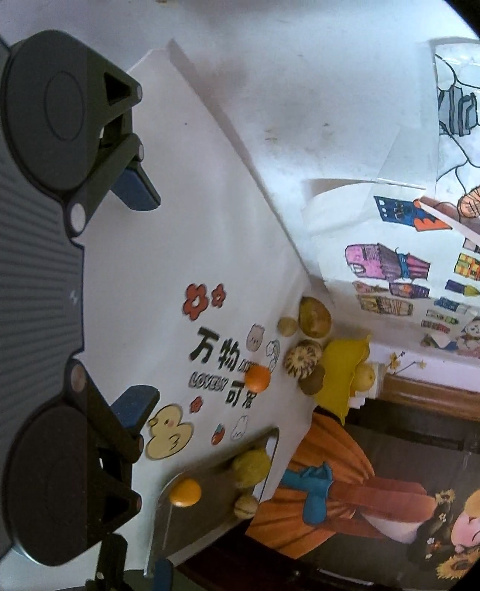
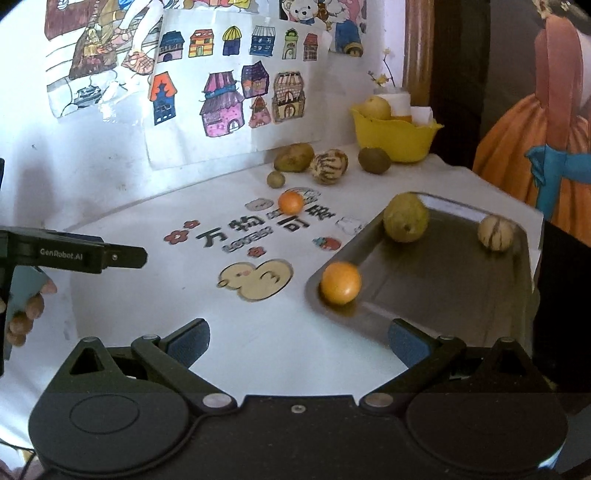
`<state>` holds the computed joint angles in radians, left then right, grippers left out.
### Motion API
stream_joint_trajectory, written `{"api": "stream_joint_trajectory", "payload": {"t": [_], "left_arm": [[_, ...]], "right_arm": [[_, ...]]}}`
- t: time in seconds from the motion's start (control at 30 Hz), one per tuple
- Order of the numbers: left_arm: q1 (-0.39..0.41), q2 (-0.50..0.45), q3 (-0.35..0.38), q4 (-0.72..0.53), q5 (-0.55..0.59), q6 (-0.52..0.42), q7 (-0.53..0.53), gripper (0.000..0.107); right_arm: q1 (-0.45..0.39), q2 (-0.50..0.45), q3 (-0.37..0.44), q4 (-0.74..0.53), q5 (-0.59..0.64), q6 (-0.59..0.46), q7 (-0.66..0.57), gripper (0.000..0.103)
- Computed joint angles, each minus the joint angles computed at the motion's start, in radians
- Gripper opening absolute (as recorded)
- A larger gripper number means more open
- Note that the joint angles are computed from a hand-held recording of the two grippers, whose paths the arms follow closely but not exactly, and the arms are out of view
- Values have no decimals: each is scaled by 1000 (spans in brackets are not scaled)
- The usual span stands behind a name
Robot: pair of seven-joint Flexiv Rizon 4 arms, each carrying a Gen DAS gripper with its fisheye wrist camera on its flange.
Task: Organize fruits
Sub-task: 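Withdraw both tools from the tray toward the remaining fruits, then grasp the small tan round fruit with the left tool while the right tool grasps a striped melon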
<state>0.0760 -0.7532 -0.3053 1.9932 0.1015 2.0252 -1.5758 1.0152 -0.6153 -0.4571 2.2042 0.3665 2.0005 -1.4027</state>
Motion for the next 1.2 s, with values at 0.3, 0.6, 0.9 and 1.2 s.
{"api": "stream_joint_trajectory", "payload": {"t": [0.3, 0.6, 0.9, 1.2], "left_arm": [[-71, -22, 60, -117, -71, -44, 46, 103], [-106, -82, 72, -283, -113, -115, 153, 103], [-134, -201, 40, -507, -157, -220, 289, 103], [-223, -335, 96, -765, -273, -364, 363, 103]], "right_arm": [[-121, 8, 14, -85, -106, -44, -56, 102], [-310, -38, 90, -288, -321, -143, -72, 102], [-698, -201, 428, -688, -522, -375, 28, 102], [-850, -440, 700, -1124, -499, -703, 50, 99]]}}
